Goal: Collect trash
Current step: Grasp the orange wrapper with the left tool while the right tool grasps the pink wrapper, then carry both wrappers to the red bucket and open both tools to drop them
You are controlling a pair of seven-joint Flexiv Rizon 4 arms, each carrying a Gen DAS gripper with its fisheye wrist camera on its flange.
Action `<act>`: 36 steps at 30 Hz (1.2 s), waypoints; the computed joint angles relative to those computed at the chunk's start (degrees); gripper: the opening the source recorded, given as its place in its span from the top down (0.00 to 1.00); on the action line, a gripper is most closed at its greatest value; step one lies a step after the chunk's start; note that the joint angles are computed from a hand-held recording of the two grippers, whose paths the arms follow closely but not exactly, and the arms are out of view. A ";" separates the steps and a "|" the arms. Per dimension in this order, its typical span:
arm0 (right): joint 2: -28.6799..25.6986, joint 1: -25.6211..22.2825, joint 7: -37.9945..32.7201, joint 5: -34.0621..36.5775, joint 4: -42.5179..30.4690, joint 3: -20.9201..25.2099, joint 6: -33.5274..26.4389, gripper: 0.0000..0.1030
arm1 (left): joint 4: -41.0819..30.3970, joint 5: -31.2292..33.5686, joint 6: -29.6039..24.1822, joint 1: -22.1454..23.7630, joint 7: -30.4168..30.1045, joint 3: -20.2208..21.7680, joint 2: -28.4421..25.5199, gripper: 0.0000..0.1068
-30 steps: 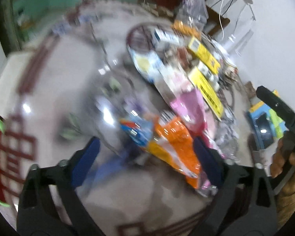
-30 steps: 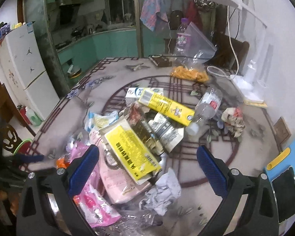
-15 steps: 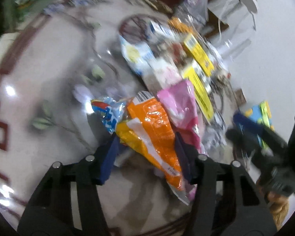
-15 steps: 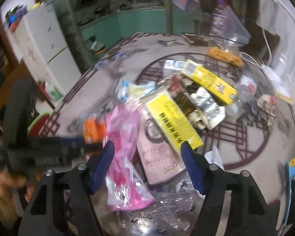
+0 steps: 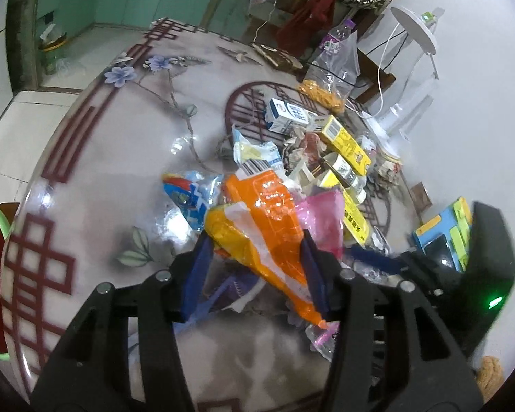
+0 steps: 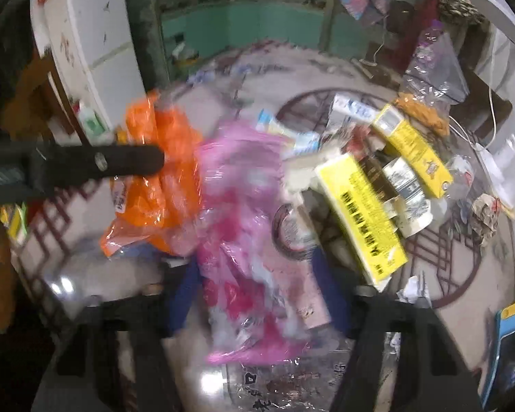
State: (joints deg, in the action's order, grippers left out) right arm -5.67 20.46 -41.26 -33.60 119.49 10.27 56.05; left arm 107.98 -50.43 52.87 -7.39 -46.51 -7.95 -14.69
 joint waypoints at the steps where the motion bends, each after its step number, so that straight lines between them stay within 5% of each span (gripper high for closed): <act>1: -0.72 0.25 -1.07 1.28 -0.64 0.29 -1.40 0.76 | 0.06 -0.38 -0.16 0.11 0.37 -0.06 0.12 0.54; 6: 1.45 -0.55 2.05 -0.82 2.11 -0.37 5.22 0.88 | 0.80 -2.45 1.81 0.29 2.70 0.27 1.18 0.54; 15: 4.29 -3.10 12.94 -6.88 3.30 -0.23 16.16 0.88 | 3.39 -1.23 22.74 2.59 4.91 3.29 2.82 0.53; 21: -4.64 1.28 13.27 -4.34 -4.13 -0.25 22.57 0.87 | 4.11 12.04 28.96 6.09 -6.62 8.66 2.20 0.53; 25: -13.94 3.75 5.15 5.07 -14.12 2.90 23.98 0.86 | 3.97 17.59 27.91 9.11 -12.64 10.61 1.91 0.53; 36: -36.63 3.85 -15.91 22.82 -43.78 17.55 14.44 0.83 | 2.90 27.31 24.87 15.55 -25.09 12.92 1.17 0.53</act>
